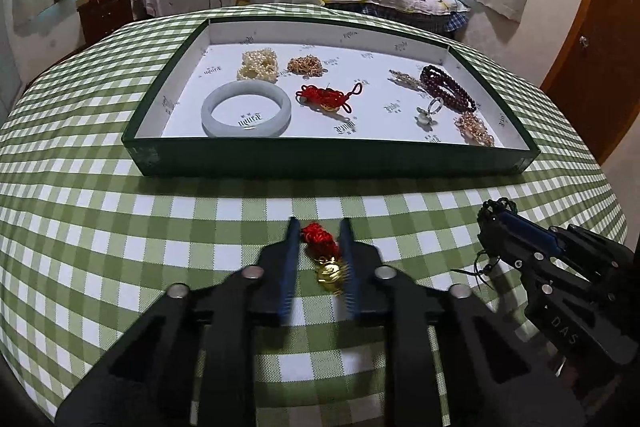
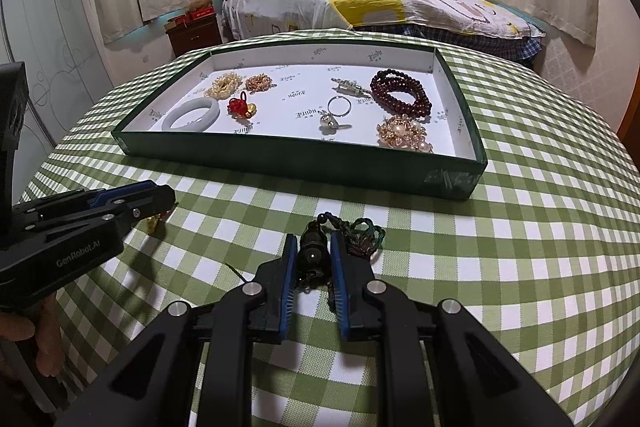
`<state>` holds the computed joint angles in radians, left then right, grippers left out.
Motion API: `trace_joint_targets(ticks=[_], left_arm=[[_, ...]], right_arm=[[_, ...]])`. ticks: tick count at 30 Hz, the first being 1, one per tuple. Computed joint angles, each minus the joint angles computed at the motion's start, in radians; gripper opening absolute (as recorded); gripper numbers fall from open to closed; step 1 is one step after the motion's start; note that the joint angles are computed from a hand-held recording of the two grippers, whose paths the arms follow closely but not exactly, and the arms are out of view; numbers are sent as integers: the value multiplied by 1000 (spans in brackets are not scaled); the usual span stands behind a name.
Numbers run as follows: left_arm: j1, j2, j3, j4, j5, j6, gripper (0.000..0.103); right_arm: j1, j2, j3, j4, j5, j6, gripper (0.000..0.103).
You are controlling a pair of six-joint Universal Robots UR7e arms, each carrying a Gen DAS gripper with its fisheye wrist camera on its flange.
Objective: Organize jewelry
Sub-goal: 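Grasp the red tassel charm with the left tool while the right holds the black cord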
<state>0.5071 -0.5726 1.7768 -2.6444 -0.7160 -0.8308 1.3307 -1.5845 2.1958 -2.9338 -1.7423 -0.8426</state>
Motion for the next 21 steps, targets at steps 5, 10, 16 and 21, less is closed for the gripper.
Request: trace_joint_targets(ticks=[5,10,16,21], left_arm=[[-1,1,3,-7,1,7,11],[-6,1,0,9,11,6,11],[-14,-7,5,34,31,-4,11],[-28,-13,7,57,64,-5,11]], right_arm=[[0,0,0,-1,0,0,18],[3,1,0,-2,-2,-3,18],[9,-5,4,-4,0,-6,18],[15,-15,9,-12,4,-11,18]])
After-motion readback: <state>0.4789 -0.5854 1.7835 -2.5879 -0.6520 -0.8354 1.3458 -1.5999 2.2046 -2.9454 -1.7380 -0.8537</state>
